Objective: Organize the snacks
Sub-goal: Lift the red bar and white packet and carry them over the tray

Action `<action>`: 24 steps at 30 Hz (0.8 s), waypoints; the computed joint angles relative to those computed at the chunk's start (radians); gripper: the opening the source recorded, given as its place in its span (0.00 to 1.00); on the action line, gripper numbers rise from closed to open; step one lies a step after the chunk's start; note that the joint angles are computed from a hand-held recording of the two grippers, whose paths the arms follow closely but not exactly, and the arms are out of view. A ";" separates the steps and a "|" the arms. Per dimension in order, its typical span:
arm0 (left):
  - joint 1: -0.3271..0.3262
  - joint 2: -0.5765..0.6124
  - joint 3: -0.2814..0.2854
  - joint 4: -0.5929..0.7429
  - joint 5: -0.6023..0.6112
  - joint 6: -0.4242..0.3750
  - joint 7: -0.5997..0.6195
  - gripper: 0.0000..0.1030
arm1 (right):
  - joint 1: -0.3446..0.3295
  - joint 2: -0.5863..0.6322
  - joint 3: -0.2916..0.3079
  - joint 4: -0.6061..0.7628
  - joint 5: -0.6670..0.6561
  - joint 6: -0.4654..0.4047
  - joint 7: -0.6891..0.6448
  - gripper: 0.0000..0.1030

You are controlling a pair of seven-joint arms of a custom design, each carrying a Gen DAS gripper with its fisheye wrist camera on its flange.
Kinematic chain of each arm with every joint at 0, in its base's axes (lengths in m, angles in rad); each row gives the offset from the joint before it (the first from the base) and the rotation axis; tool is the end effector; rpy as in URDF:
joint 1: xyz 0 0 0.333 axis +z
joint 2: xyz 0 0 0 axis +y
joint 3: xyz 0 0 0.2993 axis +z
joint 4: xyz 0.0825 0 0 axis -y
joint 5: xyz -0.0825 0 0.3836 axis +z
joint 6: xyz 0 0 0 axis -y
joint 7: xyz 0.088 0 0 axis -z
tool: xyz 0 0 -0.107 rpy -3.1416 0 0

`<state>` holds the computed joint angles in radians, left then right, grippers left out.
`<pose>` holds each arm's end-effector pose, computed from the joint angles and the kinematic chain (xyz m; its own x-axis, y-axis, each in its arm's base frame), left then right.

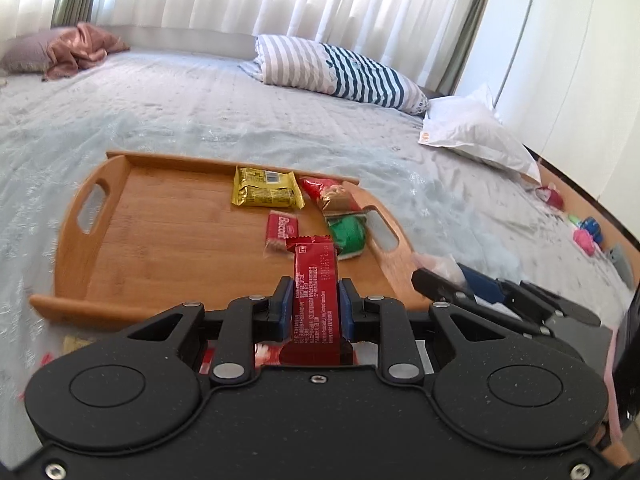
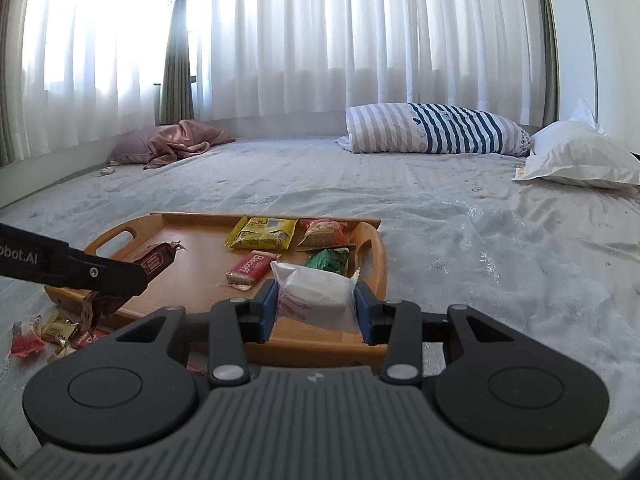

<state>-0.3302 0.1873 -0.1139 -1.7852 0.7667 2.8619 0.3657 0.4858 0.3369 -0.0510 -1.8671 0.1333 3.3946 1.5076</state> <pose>0.5769 -0.3108 0.5260 -0.0192 -0.9584 0.2849 -0.5905 -0.2191 -0.7767 0.6088 0.2710 0.4694 0.3728 -0.9274 -0.0319 -0.3563 -0.1113 -0.9277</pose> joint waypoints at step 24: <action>-0.041 0.284 0.039 0.335 -0.327 -0.168 0.274 0.22 | -0.195 0.171 0.191 0.235 -0.143 -0.164 0.042 0.44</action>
